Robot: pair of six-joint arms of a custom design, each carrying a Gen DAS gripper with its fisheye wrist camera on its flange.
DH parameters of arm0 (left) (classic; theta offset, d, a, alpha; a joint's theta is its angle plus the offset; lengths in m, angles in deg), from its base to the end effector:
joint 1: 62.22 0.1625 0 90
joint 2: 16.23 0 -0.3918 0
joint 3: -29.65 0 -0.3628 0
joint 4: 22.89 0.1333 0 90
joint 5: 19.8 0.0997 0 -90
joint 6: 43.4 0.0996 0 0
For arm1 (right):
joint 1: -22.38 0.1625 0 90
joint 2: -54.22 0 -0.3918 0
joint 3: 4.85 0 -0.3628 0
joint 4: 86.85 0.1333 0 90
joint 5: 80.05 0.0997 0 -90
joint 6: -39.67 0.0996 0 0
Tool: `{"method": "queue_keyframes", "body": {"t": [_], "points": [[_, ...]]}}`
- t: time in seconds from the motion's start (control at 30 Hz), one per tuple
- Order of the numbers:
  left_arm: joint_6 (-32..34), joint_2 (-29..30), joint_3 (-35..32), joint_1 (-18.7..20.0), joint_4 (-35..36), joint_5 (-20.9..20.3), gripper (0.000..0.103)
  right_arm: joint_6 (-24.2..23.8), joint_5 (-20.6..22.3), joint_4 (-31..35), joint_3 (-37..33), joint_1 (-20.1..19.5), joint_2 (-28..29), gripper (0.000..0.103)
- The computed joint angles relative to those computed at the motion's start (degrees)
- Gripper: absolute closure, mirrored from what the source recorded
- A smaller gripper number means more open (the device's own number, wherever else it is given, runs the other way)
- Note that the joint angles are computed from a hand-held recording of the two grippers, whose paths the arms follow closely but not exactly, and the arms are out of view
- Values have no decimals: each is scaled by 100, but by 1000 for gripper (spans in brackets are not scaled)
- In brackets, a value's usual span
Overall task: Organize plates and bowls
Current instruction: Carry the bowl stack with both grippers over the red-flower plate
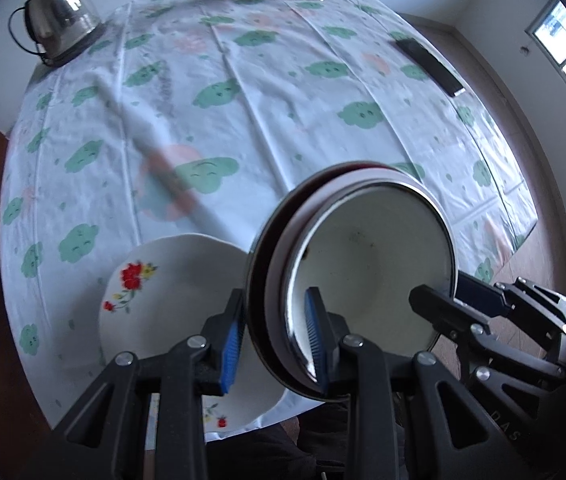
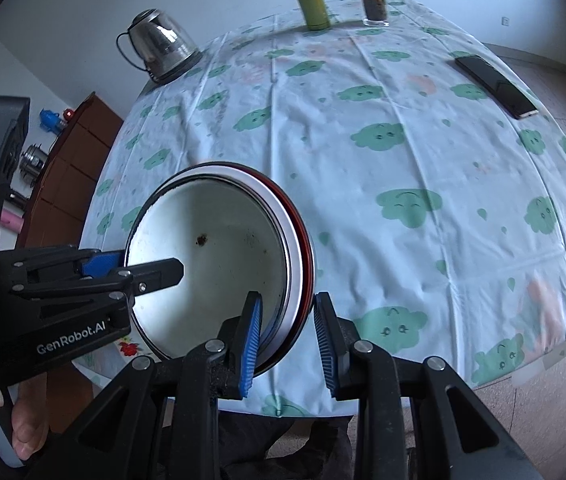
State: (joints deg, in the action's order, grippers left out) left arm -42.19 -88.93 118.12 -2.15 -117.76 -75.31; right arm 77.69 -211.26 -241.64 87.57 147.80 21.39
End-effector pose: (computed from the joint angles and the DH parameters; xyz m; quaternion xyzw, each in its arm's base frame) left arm -0.1090 -0.5696 0.3385 0.2823 0.9083 0.0147 0.3084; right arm 0.4139 -0.4652 -0.0036 -0.0372 -0.9345 0.2442 0.2564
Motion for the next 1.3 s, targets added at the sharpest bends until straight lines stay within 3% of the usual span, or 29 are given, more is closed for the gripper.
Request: {"method": "queue_keyframes", "body": {"t": [0.63, 1.3], "points": [[-115, -305, -228, 379, 183, 491, 75, -696, 252, 851, -1435, 199, 833, 74], [-233, -314, -424, 856, 527, 422, 75, -715, 476, 1439, -2214, 251, 1414, 74]]}}
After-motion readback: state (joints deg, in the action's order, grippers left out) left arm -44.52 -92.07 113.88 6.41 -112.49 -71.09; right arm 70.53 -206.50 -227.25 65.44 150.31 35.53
